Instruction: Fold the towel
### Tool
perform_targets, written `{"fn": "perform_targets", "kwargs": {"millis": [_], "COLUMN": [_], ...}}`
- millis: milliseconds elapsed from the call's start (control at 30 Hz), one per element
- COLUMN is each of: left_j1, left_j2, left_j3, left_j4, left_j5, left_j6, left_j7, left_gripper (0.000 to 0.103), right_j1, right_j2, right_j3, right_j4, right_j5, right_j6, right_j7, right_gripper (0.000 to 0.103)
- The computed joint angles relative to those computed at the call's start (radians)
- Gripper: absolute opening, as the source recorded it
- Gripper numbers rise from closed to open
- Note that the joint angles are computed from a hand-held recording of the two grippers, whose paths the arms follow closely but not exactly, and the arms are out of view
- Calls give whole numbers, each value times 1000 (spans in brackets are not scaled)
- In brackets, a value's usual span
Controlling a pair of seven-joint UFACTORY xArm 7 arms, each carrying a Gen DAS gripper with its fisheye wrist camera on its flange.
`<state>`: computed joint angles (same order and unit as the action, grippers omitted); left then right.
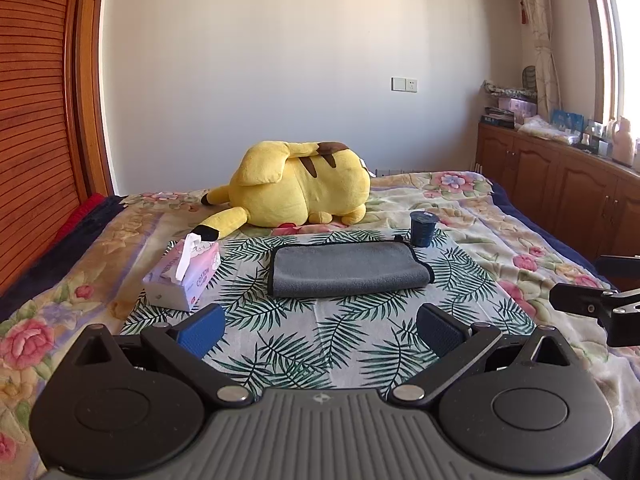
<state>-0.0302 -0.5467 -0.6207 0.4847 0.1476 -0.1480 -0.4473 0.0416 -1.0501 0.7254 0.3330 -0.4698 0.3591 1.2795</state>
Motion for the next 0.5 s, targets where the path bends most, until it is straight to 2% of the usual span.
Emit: {"fn": "perform_targets", "kwargs": {"millis": [333, 500], "left_j1": [-59, -36], "left_j2": [-47, -64], "left_j3": [43, 13], "left_j4": [-92, -130], "left_j5": [-4, -27], "left_j6": [-10, -41], "left_j7": [-6, -30], "left_gripper": [87, 87], "right_j1": [43, 49], "right_j2": [-5, 5], "right_j3": [23, 42], "right_j4": [1, 5], "right_j5": [3, -7], "right_j6": [52, 55], "right_j7": [30, 55], "right_gripper": [103, 103]}}
